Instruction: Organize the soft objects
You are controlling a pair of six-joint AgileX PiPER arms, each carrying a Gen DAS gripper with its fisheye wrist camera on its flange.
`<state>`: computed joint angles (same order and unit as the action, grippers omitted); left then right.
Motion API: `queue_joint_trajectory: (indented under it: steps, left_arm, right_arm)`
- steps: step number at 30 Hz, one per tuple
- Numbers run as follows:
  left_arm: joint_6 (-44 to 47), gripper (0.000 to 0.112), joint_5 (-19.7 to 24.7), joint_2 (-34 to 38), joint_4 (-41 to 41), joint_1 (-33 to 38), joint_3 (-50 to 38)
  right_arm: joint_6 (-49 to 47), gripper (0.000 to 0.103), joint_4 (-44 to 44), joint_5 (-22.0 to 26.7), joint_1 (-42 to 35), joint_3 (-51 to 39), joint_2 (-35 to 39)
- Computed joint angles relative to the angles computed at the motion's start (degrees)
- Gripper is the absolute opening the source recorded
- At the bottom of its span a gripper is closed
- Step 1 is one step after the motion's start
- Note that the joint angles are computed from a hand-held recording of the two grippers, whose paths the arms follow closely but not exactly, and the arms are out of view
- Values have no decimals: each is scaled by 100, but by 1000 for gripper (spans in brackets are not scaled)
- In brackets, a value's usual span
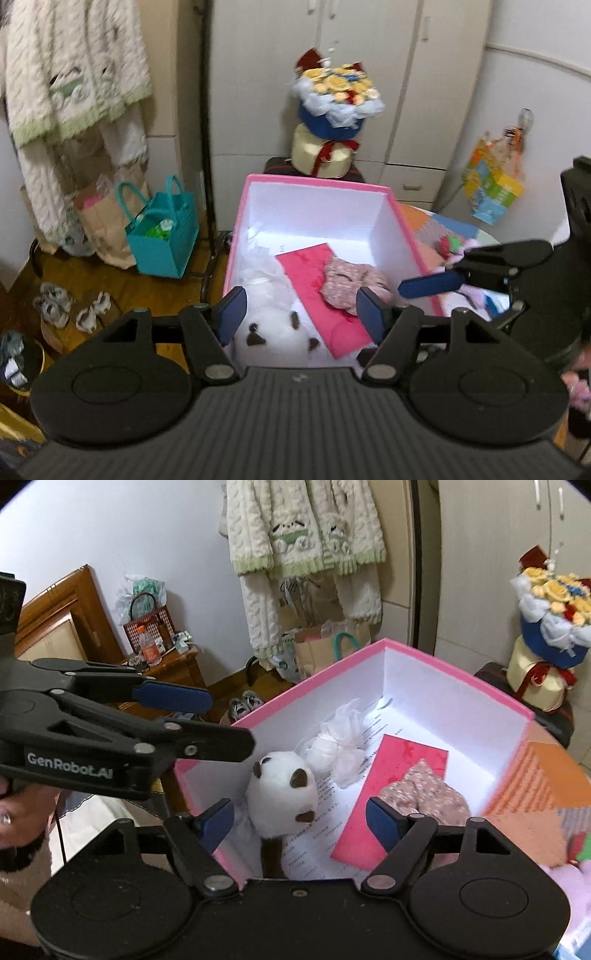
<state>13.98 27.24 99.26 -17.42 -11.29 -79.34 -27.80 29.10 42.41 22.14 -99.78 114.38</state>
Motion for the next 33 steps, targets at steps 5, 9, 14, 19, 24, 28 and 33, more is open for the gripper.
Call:
queue_joint_trajectory:
  steps: [5, 9, 14, 19, 24, 28, 33]
  left_arm:
    - [541, 69, -8, -717, -239, -144, 493]
    - [989, 69, 61, -1262, -518, -273, 831]
    - [1244, 70, 242, -1738, -691, -497, 1087]
    - [1064, 76, 225, -2099, -490, -894, 1372]
    - [988, 77, 478, -2179, -534, -1305, 1427]
    - [936, 79, 539, -2099, -541, -1692, 1426]
    - [995, 79, 485, -1757, -609, -2163, 1296]
  right_arm:
    - [-142, 82, -22, -379, -30, 1132, -1089]
    - [-264, 82, -15, -534, -102, 1884, -1911]
    - [-325, 82, -75, -606, -230, 2713, -2882]
    - [-292, 82, -244, -652, -404, 3503, -3808]
    - [-288, 83, -400, -676, -731, 4319, -4675]
    - [-640, 83, -117, -549, -1250, 4903, -5251]
    - [-1541, 83, 574, -166, -2200, 5545, -5799]
